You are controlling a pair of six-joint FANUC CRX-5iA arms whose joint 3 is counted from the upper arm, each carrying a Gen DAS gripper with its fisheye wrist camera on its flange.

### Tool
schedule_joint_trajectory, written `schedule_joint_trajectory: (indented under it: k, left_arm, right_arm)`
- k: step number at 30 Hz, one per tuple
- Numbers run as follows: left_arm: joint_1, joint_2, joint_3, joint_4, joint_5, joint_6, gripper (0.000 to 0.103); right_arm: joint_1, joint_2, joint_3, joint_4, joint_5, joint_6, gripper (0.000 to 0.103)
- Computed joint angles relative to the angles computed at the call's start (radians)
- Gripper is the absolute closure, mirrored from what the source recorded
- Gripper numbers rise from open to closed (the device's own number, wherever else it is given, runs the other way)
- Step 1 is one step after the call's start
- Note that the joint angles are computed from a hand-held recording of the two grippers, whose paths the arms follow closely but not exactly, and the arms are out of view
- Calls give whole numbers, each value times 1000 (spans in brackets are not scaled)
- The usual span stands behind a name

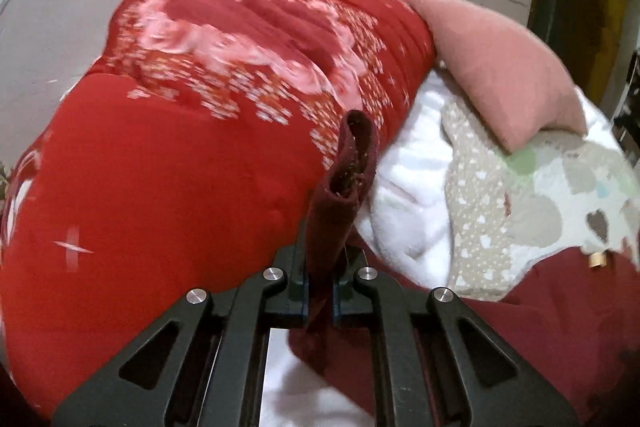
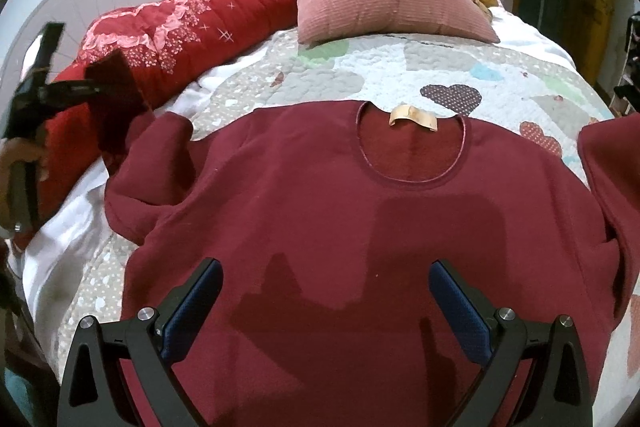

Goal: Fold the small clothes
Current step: 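Lift the held sleeve with the left gripper and lay it across the body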

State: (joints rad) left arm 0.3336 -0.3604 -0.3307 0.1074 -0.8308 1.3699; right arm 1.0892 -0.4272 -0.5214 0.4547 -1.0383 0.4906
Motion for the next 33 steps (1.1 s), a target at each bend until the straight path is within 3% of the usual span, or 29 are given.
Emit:
schedule_joint_trajectory:
  k: [7,13,20,23,33]
  left_arm:
    - [71,-93,-16,146,-79,-147,97]
    - [34,-153,-4,254,-150,-219,97]
    - [-116,-166,58,278,-170,-196,97]
    - [-212,-160,70,234,-155,-153,97]
    - [-496,-46,-21,234,-73,-2,97]
  right_arm:
    - [26,-16,-3,14,-3,-24,1]
    - [37,-36,-3,36,-10,-48,1]
    - [37,-67,-10,53,-39,-68,1]
    - [18,-95,-22,56,-48,-89,1]
    - [-54,-178,-54,59,-91,-137,1]
